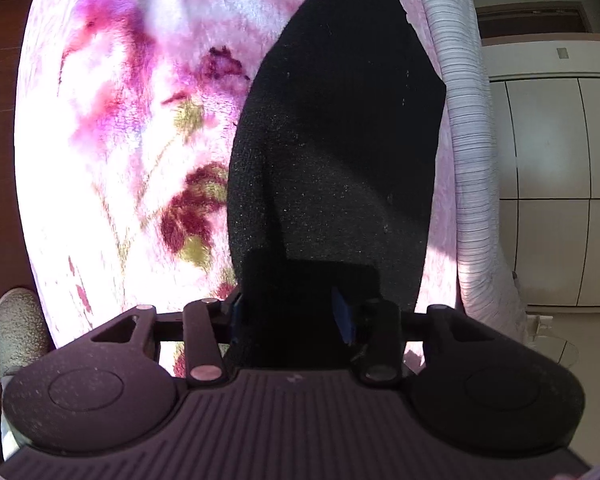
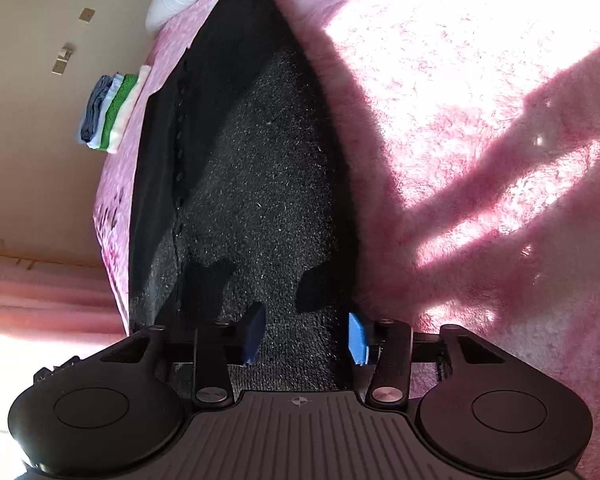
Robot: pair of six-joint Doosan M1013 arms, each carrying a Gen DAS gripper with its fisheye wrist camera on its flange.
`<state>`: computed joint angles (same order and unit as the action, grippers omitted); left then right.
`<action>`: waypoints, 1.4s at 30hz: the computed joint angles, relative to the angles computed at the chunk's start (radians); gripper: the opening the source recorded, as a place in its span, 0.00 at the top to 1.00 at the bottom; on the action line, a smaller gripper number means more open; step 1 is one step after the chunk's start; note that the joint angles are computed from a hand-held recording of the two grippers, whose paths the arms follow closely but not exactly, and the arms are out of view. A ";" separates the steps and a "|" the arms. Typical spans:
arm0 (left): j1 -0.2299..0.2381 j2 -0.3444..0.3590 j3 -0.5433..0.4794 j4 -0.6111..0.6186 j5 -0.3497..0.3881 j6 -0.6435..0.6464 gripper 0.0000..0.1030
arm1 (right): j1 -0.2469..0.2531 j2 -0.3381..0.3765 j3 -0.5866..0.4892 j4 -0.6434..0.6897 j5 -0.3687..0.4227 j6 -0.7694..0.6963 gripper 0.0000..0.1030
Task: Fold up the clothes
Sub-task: 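Close both grippers on the skirt's hem, then lift the hem with both grippers and carry it toward the waistband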
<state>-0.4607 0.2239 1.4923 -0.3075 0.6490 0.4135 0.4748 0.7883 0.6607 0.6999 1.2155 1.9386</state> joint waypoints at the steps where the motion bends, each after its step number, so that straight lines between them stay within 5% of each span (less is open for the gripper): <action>1: 0.000 0.006 -0.009 0.012 0.026 -0.008 0.65 | -0.002 -0.002 0.008 0.006 -0.002 0.004 0.57; 10: -0.005 -0.026 0.061 -0.001 -0.047 -0.071 0.70 | -0.001 -0.029 0.060 0.000 -0.025 0.026 0.57; 18: 0.012 0.024 0.012 -0.068 -0.048 0.040 0.66 | 0.010 0.033 -0.038 -0.015 0.000 0.017 0.57; 20: 0.013 0.024 0.009 -0.078 -0.039 0.081 0.92 | 0.009 0.036 -0.042 -0.005 0.004 0.008 0.57; 29: 0.009 0.020 0.026 -0.050 -0.050 0.055 0.92 | 0.012 0.019 -0.016 -0.014 0.007 -0.012 0.59; 31: 0.002 0.020 0.019 -0.010 -0.047 0.052 0.93 | 0.018 0.047 -0.085 -0.067 0.070 -0.005 0.82; 42: -0.031 -0.035 0.051 0.091 -0.095 -0.023 0.93 | 0.020 0.028 -0.106 -0.097 0.155 -0.049 0.93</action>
<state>-0.4922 0.1891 1.5428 -0.2160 0.5544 0.3904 0.4943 0.8161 0.5544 0.6029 1.3706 1.8891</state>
